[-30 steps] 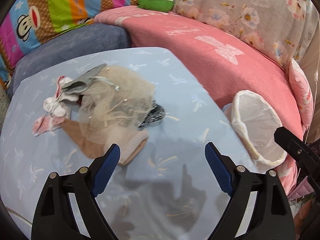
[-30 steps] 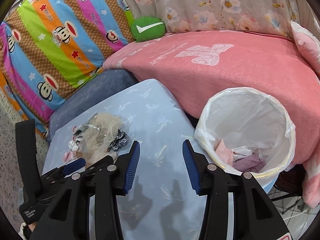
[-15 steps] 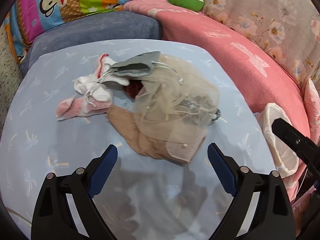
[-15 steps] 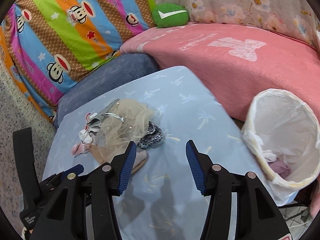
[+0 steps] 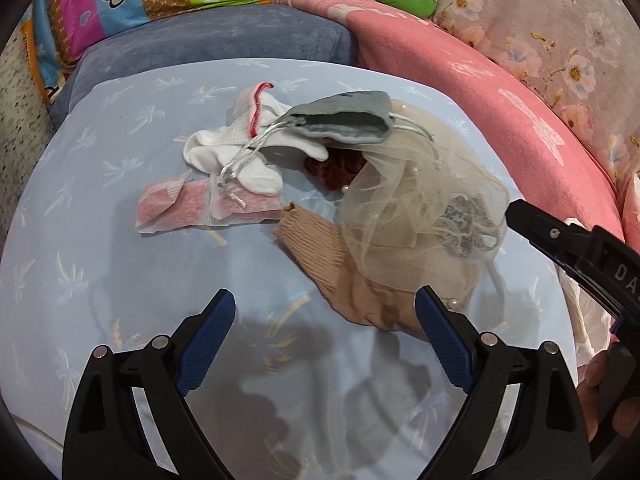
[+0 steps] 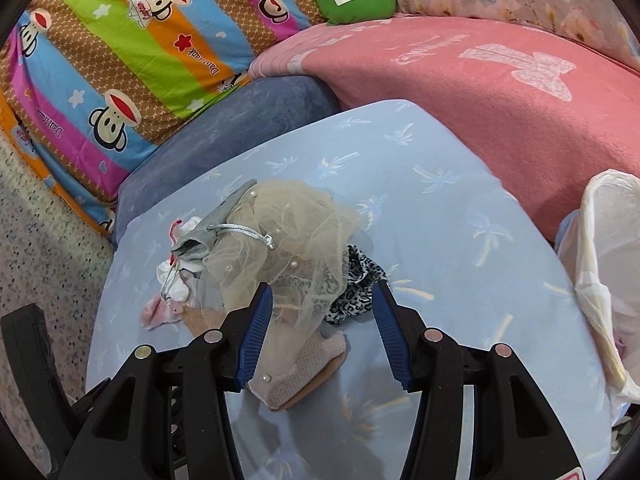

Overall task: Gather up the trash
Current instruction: 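Grasp the beige mesh veil with the right gripper while the left gripper grasps the brown stocking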

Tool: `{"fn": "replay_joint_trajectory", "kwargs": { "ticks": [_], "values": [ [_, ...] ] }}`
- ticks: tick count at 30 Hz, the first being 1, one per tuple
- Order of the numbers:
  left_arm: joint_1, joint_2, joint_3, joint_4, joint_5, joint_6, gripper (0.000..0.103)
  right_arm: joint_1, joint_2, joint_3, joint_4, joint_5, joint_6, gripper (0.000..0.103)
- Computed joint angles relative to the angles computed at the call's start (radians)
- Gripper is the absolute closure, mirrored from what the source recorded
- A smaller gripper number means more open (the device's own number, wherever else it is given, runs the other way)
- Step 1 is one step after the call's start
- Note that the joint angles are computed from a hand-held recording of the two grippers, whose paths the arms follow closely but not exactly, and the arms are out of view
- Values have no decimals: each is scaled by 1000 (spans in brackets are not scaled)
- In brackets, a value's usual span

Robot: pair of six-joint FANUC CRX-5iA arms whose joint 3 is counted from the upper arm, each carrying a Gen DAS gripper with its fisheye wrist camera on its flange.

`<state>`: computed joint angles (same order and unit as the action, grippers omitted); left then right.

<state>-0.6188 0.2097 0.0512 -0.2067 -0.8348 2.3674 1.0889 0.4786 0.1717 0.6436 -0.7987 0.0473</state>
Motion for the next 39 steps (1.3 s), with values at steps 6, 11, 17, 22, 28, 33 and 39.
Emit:
{"fn": "replay_joint_trajectory", "kwargs": {
  "ticks": [6, 11, 17, 22, 28, 33, 39],
  "values": [
    [7, -2, -18, 25, 20, -31, 16, -4, 34, 36, -43, 0, 32, 62],
    [12, 9, -30, 75, 44, -74, 16, -4, 28, 31, -61, 11, 41, 101],
    [12, 45, -15, 148, 72, -137, 16, 1, -24, -35, 25, 43, -36, 102],
    [3, 73, 14, 156, 72, -144, 16, 10, -80, -97, 98, 59, -102, 102],
    [-28, 93, 59, 90, 38, -127, 33, 25, -155, -184, 207, 63, -205, 102],
    [-26, 93, 51, 143, 57, -187, 77, 36, -215, -248, 307, 46, -289, 102],
    [-45, 73, 64, 113, 45, -161, 85, 46, -278, -307, 413, 0, -382, 102]
  ]
}}
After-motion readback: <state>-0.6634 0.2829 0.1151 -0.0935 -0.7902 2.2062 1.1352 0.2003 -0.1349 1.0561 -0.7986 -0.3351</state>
